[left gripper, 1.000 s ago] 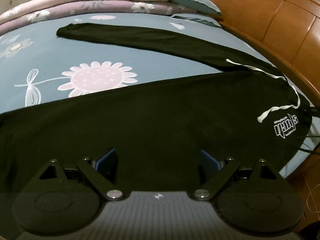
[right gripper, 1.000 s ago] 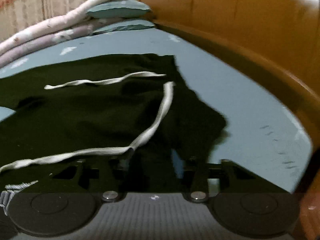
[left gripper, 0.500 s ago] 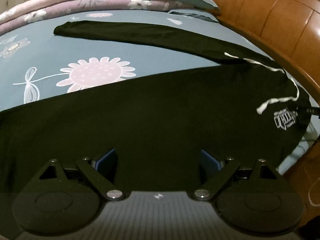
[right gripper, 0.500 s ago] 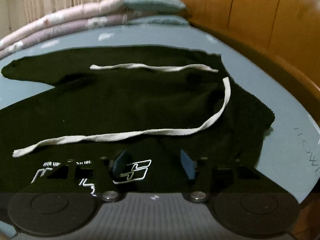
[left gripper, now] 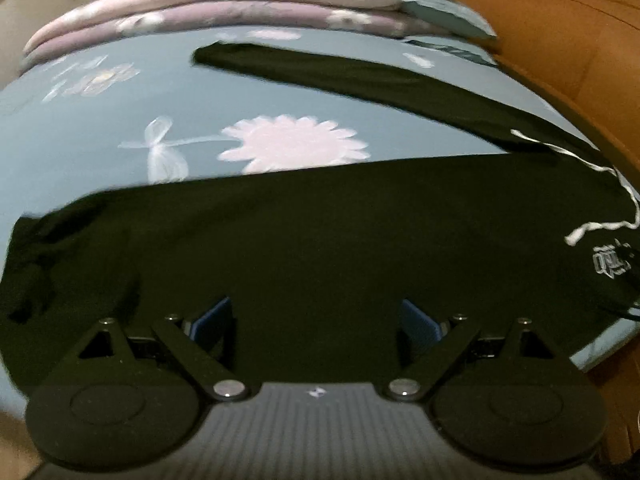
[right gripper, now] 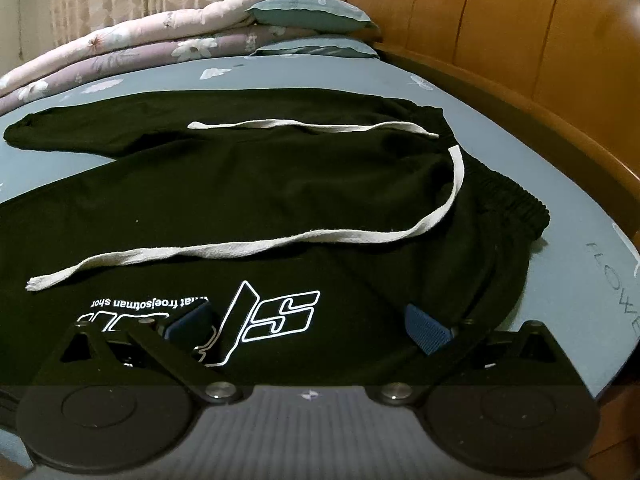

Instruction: Fold clothes

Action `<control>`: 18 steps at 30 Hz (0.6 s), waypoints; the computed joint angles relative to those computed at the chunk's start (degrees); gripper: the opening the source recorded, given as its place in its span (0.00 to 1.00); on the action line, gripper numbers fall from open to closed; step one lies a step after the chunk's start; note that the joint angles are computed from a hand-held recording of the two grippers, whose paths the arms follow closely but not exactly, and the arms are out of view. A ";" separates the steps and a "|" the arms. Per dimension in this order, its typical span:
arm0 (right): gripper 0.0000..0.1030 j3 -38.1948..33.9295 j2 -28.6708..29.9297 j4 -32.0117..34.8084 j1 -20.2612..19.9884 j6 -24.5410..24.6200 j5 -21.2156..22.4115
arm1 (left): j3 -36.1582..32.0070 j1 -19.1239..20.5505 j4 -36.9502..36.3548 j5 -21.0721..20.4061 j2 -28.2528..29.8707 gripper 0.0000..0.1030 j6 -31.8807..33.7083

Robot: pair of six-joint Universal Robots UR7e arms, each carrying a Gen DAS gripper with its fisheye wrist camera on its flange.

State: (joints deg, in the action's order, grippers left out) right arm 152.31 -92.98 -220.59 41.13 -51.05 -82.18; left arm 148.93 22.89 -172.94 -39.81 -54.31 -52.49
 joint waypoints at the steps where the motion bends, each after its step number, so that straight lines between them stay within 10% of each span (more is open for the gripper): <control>1: 1.00 0.11 0.13 -0.31 -0.12 -0.01 0.17 | 0.61 -0.17 2.25 -0.06 -1.25 0.88 -2.80; 7: 1.00 0.49 1.14 -2.43 -0.56 0.06 0.90 | 3.35 -1.44 12.89 3.15 -9.34 0.88 -12.91; 14: 1.00 0.72 1.35 -3.19 -0.92 0.18 1.39 | 3.29 6.38 -11.95 4.77 -4.79 0.88 2.88; 18: 1.00 0.91 1.78 -4.14 -1.09 0.42 1.63 | 4.22 8.88 -4.95 7.20 -7.81 0.88 -3.02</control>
